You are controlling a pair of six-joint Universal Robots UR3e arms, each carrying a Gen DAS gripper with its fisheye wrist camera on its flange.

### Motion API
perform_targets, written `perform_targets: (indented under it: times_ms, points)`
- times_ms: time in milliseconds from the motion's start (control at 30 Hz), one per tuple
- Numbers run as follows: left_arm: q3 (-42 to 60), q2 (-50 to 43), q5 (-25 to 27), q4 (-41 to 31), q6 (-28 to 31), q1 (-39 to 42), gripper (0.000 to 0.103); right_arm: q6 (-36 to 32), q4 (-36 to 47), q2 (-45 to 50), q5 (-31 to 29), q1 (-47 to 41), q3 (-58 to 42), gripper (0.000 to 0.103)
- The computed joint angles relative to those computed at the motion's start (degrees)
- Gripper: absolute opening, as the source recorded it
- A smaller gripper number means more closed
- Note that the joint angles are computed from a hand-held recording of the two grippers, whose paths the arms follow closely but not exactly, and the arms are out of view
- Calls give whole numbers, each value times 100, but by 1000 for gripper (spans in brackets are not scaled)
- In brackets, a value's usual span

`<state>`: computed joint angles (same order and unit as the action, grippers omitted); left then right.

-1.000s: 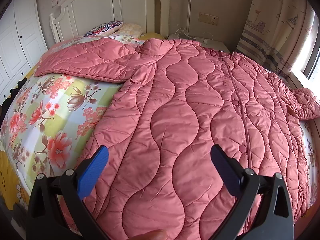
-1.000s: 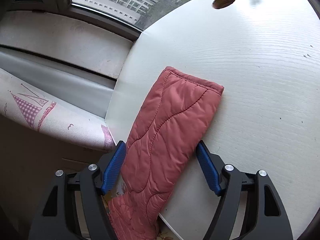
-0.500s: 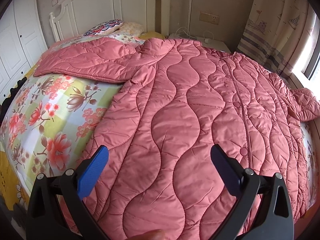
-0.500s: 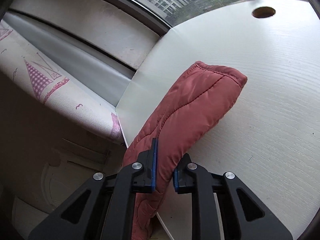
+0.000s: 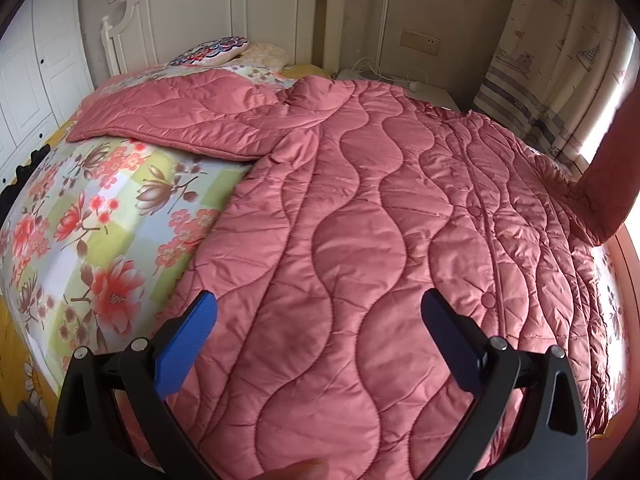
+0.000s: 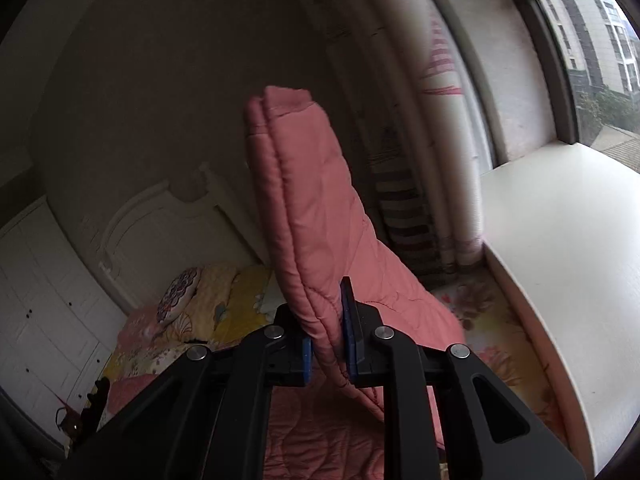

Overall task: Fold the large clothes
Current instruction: 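Lift the sleeve with the right tool and lay it across the coat body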

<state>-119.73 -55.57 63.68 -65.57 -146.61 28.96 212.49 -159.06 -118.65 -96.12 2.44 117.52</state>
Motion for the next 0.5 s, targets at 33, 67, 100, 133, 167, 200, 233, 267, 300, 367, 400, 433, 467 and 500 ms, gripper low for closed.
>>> perform_targets:
  times_ms: [33, 67, 100, 133, 167, 200, 233, 267, 300, 367, 400, 433, 467, 500]
  points:
    - [-3, 28, -44, -47, 47, 103, 101, 56, -232, 553, -278, 435, -292, 17]
    - [4, 29, -77, -74, 84, 178, 101, 99, -401, 1081, -472, 784, -612, 17]
    - [4, 50, -113, -118, 129, 253, 101, 165, -581, 1659, -665, 1130, -980, 17]
    - [3, 69, -156, -156, 178, 342, 101, 229, -733, 2145, -741, 1368, -1298, 17]
    - [8, 68, -178, -175, 208, 399, 101, 299, -833, 2563, -784, 1553, -1600, 17]
    - [15, 74, -200, -214, 248, 450, 101, 349, -890, 2933, -850, 1720, -1882, 17]
    - [20, 71, -228, -249, 294, 509, 101, 387, -910, 3421, -1025, 1962, -2282, 17]
    - [24, 54, -228, -245, 305, 538, 101, 393, -841, 3838, -1200, 2131, -2686, 17]
    - [26, 38, -235, -247, 324, 571, 101, 407, -804, 4175, -1342, 2270, -2973, 17]
    - [50, -10, -247, -274, 357, 639, 101, 424, -576, 4947, -1569, 2562, -3724, 17]
    - [55, -17, -246, -276, 364, 667, 101, 416, -421, 5316, -1700, 2704, -4107, 17]
    - [57, -18, -255, -279, 389, 706, 101, 408, -319, 5571, -1741, 2790, -4334, 17]
    - [53, -22, -248, -261, 396, 720, 101, 346, -71, 5887, -1715, 2778, -4779, 17]
    - [52, -27, -246, -247, 406, 735, 101, 313, 183, 6167, -1782, 2831, -5159, 17]
